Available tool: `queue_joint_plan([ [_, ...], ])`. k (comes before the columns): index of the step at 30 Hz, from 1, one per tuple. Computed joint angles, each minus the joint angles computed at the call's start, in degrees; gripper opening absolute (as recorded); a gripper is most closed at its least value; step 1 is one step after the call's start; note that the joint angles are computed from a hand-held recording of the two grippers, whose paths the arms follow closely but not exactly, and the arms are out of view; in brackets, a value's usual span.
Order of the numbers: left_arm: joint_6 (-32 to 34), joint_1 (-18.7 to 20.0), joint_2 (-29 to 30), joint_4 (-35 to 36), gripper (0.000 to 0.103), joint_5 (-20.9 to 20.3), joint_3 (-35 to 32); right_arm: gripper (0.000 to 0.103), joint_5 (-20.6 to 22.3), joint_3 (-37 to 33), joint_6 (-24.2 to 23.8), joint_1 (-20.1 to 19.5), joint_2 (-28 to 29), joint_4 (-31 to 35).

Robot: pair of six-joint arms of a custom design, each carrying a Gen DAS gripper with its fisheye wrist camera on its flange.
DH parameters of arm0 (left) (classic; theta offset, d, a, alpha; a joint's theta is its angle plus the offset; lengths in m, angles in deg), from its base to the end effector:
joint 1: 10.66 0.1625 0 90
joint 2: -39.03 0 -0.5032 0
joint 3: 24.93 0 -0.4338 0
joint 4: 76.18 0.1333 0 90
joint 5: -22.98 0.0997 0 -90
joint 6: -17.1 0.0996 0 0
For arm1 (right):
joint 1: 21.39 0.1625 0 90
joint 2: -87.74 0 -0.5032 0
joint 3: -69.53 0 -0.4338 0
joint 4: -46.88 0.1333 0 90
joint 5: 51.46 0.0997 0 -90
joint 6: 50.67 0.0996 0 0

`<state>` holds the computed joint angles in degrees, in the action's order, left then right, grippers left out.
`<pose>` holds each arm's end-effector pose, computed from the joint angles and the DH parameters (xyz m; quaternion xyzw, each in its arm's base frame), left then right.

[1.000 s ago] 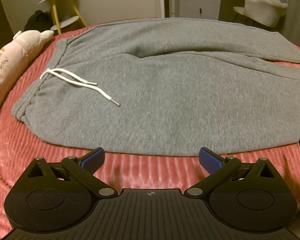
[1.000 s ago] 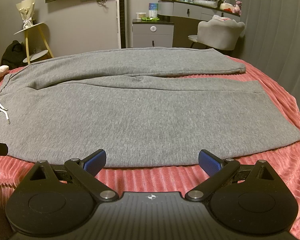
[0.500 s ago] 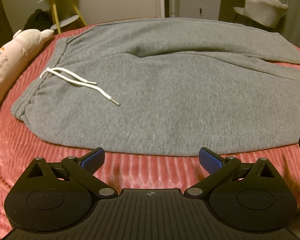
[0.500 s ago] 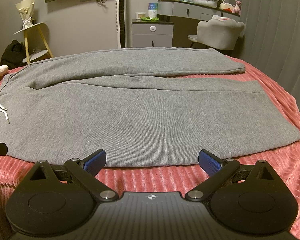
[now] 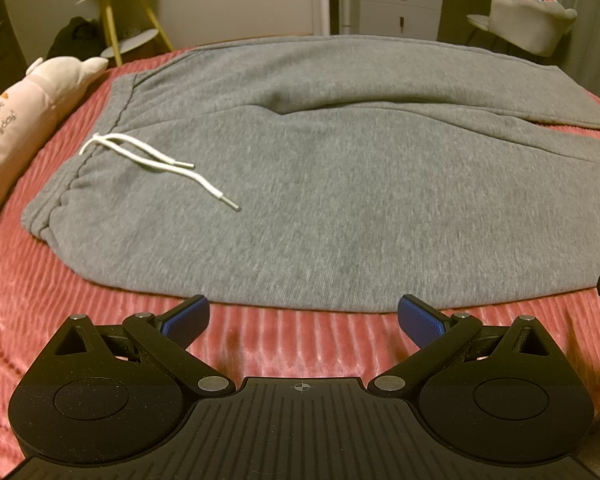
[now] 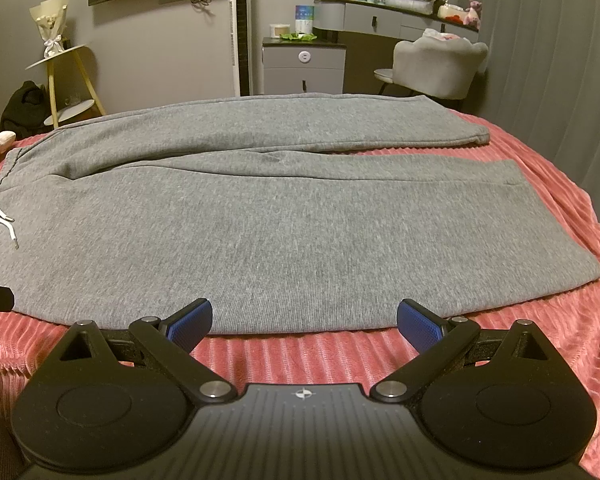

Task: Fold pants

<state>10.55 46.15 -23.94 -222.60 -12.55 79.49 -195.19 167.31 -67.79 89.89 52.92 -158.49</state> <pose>-0.1847 -0.6739 0.2934 0.1451 0.8716 -0.2632 0.3874 0.3099 -0.6496 0.1065 0.0748 -0.8215 0.4084 0.3909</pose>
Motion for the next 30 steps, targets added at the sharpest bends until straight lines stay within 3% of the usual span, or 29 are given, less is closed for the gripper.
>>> queue_joint_plan([
  [30, -0.5, 0.05, -0.19, -0.04, 0.103, -0.43, 0.32, 0.099, 0.37, 0.1, 0.34, -0.22, -0.15, 0.27],
])
